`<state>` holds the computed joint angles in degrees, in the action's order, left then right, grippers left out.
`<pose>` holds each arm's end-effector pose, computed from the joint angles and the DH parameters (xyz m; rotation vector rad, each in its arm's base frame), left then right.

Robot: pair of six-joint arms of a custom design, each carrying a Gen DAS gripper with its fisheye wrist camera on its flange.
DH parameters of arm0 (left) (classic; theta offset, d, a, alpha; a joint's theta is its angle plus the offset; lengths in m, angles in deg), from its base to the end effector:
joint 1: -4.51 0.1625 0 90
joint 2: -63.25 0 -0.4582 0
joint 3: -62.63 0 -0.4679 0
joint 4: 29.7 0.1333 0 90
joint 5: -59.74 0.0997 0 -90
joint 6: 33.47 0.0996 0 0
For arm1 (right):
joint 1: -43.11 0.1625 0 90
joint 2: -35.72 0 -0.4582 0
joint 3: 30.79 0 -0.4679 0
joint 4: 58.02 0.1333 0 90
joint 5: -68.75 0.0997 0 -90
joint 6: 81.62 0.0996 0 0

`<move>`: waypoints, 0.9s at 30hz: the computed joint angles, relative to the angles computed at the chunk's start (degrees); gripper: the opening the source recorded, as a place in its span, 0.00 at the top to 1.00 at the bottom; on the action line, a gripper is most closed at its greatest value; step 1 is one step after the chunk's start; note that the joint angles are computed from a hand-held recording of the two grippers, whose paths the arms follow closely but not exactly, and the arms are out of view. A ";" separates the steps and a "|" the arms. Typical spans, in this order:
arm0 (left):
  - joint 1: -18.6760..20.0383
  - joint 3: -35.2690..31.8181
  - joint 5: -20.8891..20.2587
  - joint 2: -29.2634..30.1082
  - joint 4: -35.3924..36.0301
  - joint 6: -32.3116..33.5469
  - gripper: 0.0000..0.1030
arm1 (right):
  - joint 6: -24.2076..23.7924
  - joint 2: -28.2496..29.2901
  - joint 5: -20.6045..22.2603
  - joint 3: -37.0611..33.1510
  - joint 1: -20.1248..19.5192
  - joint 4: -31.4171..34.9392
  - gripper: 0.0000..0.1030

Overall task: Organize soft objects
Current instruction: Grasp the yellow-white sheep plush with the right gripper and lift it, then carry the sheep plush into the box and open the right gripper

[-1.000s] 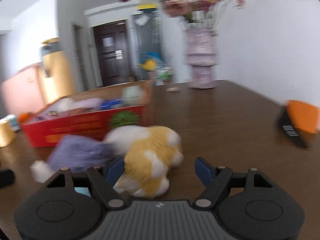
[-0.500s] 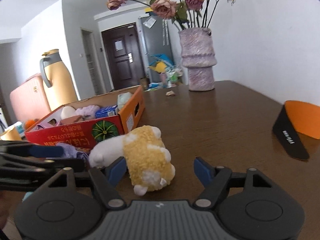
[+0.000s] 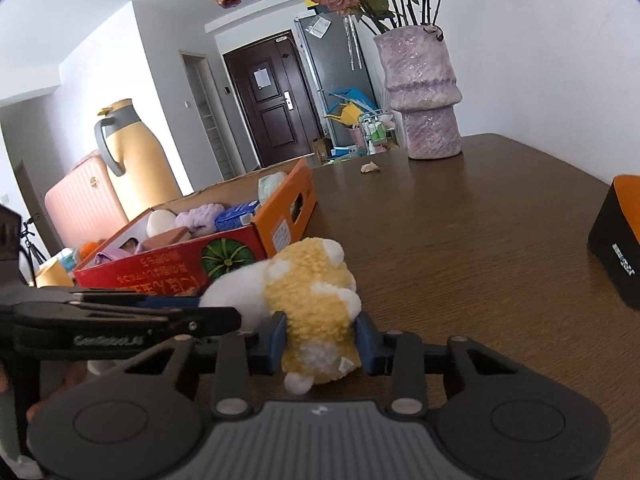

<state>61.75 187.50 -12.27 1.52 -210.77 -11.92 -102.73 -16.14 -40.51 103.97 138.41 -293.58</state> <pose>-0.1655 -0.5604 0.1116 1.1750 2.5313 -0.7333 0.1434 -0.4588 0.1039 0.2991 -2.3324 1.3557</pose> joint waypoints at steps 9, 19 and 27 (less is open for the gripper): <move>-3.35 8.67 -1.85 -9.17 -7.29 1.81 0.62 | -0.92 1.31 -5.75 3.36 8.25 -9.12 0.68; -2.27 12.50 -1.44 -18.28 -6.29 3.43 0.62 | 1.00 5.37 -8.73 1.30 15.50 -10.75 0.68; 2.63 0.88 -5.35 -13.48 0.79 4.67 0.62 | -0.19 5.58 -8.42 -6.65 15.56 -3.35 0.68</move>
<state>64.39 188.38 -17.61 -11.95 -209.98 -7.25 -102.92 -10.56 -48.92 97.32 153.97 -296.93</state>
